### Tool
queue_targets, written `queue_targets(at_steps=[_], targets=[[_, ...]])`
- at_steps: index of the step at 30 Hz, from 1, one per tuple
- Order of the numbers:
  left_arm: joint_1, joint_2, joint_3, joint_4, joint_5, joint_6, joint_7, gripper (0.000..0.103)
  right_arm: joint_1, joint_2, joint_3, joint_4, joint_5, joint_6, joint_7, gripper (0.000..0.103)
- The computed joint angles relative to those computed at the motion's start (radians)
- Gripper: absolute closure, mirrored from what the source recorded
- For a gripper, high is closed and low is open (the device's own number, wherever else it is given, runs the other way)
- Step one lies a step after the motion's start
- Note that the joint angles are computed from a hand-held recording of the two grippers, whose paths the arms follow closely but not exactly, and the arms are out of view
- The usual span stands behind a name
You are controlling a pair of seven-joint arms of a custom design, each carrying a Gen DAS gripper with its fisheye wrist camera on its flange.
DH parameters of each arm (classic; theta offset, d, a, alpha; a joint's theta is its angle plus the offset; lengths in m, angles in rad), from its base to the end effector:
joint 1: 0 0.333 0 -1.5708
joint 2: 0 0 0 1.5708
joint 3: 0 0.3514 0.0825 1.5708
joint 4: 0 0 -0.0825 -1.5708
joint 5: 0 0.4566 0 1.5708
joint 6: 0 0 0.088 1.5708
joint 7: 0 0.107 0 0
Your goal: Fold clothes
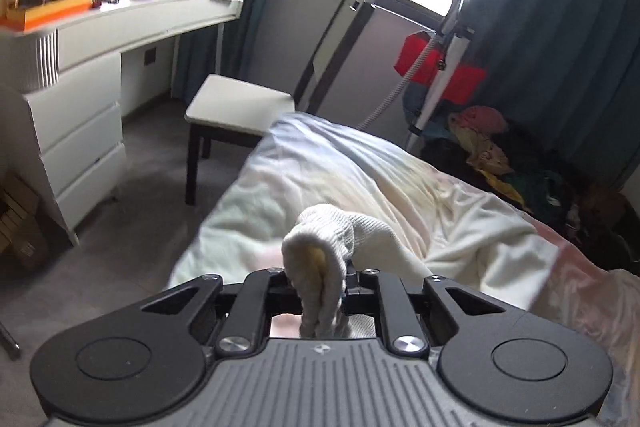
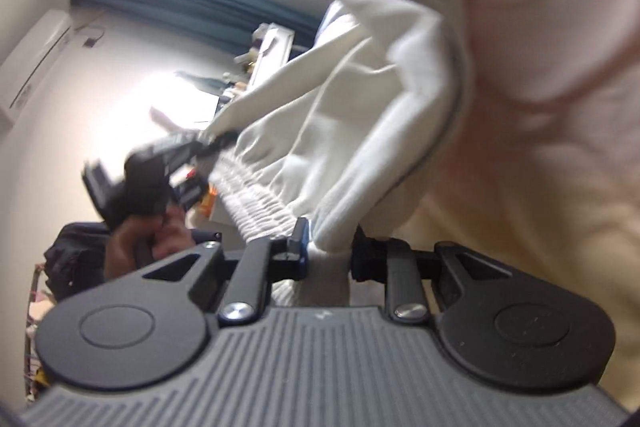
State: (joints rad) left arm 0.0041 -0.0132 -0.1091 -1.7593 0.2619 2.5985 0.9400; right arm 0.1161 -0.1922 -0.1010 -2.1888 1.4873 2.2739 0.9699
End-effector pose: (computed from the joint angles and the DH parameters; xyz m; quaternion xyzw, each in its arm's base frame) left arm 0.6759 -0.0769 0.6822 -0.7452 0.5148 -0.3307 0.2652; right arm 0.5868 0.0310 0.5219 -0.4762 0.6547 0.1879 0.5561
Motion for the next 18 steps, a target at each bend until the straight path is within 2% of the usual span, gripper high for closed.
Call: queue_targets(at_steps=[4, 9, 12, 15, 17, 18], targets=[[-0.001, 0.200, 0.034, 0.291, 0.150, -0.109, 0.001, 0.088, 0.056, 0.157, 0.065, 0.153, 0.137, 0.016, -0.006, 0.081], [-0.011, 0.503, 0.098, 0.656, 0.172, -0.229, 0.077, 0.088, 0.078, 0.379, 0.155, 0.381, 0.196, 0.068, -0.021, 0.081], [-0.011, 0.610, 0.120, 0.736, 0.128, -0.227, 0.027, 0.088, 0.072, 0.487, 0.196, 0.484, 0.123, 0.084, 0.023, 0.080], [-0.017, 0.674, 0.133, 0.787, 0.120, -0.243, 0.048, 0.087, 0.055, 0.528, 0.225, 0.529, 0.033, 0.085, 0.006, 0.080], [-0.019, 0.676, 0.135, 0.784, 0.107, -0.251, 0.047, 0.085, 0.041, 0.537, 0.241, 0.543, -0.013, 0.083, 0.009, 0.080], [-0.016, 0.652, 0.131, 0.750, 0.099, -0.230, 0.046, 0.081, 0.034, 0.536, 0.247, 0.546, -0.033, 0.076, 0.021, 0.078]])
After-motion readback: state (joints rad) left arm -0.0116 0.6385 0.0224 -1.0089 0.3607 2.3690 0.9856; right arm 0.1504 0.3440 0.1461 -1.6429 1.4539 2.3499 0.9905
